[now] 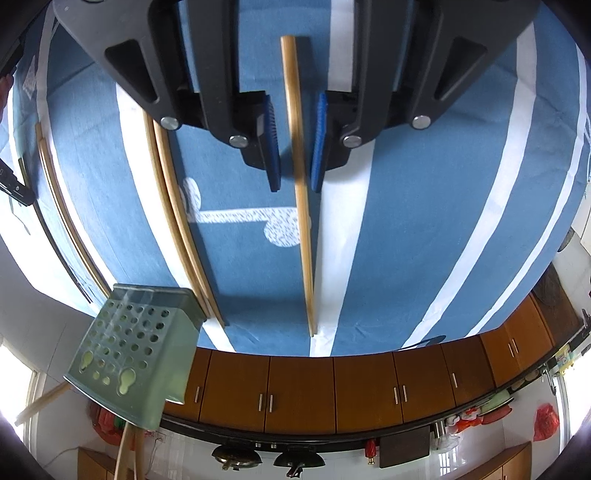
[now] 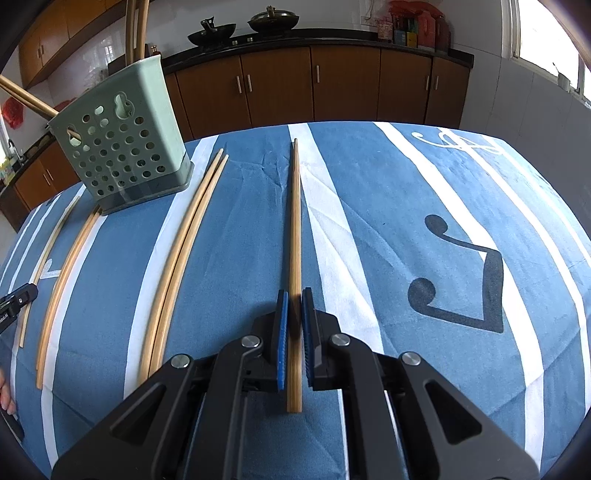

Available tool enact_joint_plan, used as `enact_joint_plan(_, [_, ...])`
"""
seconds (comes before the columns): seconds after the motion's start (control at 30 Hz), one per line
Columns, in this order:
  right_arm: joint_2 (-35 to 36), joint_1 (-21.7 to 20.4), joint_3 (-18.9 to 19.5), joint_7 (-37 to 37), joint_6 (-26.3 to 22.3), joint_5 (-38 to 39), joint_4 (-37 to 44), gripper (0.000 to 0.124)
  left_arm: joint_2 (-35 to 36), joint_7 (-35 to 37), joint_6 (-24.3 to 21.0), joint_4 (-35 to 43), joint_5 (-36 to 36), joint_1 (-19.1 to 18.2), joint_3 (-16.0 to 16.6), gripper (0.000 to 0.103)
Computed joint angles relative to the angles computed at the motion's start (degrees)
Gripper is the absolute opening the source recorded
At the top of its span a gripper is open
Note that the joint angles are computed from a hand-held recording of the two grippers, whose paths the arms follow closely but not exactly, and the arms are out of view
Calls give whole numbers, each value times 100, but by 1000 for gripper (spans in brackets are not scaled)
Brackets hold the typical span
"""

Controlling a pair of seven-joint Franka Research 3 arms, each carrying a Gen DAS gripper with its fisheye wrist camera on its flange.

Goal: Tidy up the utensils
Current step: 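Lift the left tool's chopstick off the cloth while the right tool lifts its own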

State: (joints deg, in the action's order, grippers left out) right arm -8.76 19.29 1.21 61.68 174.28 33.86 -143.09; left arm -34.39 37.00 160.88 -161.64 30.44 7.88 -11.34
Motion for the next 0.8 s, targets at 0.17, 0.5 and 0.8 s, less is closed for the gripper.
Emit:
enact_joint_plan(0.17, [-187,235,-217,-459,-67,458,-162,8,-258,-19,-157,-161,-66,-150,-27,14])
enact_joint_plan(0.5, [-581,626,-607,-1636,18,1800,-162,8,-738,233,-495,-211,-274,-329,113,8])
enact_joint_plan(0.8, [-822,957,-908,-2817,245,3226,96,8,-1375,95,-416,-84,-172,-119,-26,8])
